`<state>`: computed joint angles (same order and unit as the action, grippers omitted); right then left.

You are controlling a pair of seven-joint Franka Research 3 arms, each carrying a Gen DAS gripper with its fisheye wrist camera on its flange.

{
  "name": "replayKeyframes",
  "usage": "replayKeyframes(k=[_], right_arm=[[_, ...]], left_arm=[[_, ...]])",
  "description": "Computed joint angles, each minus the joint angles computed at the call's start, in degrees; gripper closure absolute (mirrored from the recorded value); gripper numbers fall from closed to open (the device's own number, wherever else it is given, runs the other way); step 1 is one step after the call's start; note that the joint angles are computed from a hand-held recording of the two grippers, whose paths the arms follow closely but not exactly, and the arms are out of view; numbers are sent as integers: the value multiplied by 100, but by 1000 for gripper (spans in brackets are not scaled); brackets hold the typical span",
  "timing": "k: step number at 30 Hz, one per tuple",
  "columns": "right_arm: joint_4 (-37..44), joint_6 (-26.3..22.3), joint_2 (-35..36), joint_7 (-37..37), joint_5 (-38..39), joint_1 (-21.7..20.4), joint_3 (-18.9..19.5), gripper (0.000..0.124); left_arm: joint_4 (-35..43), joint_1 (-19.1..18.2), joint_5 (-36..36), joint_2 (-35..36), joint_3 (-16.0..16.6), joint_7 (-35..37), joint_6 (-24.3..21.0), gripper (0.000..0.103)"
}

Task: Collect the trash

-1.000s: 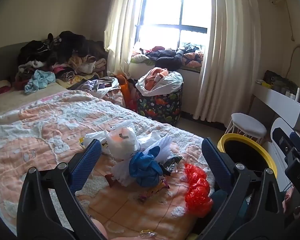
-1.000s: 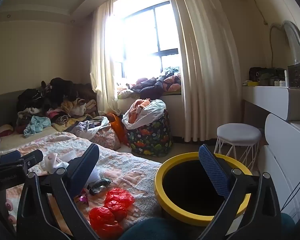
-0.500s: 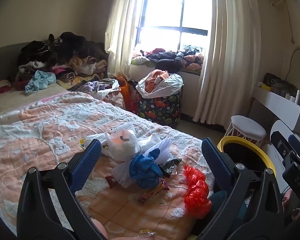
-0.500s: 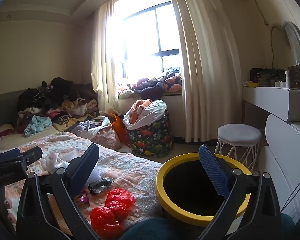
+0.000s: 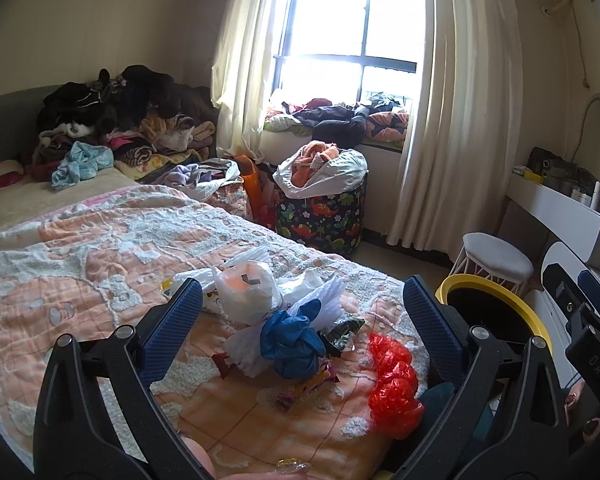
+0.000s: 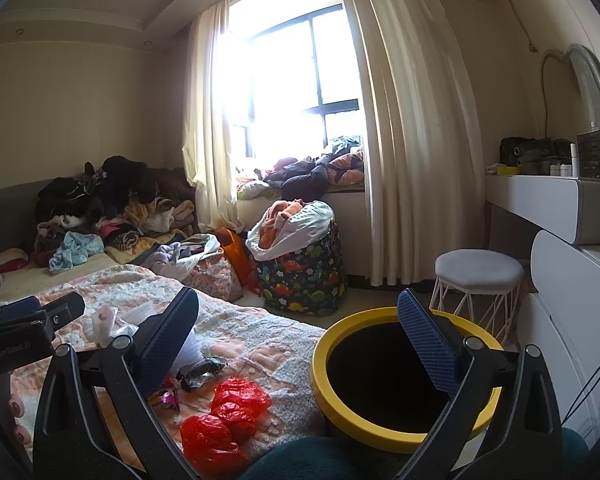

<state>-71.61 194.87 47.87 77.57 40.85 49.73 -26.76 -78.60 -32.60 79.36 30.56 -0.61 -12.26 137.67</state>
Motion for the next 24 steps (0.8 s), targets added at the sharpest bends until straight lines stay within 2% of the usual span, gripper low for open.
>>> replayKeyframes(k=[24], right_arm=[[6,15,-26,-17,7,-27,28,27]], left_arm=[[45,13,-65,-70,-20,143,-28,11]])
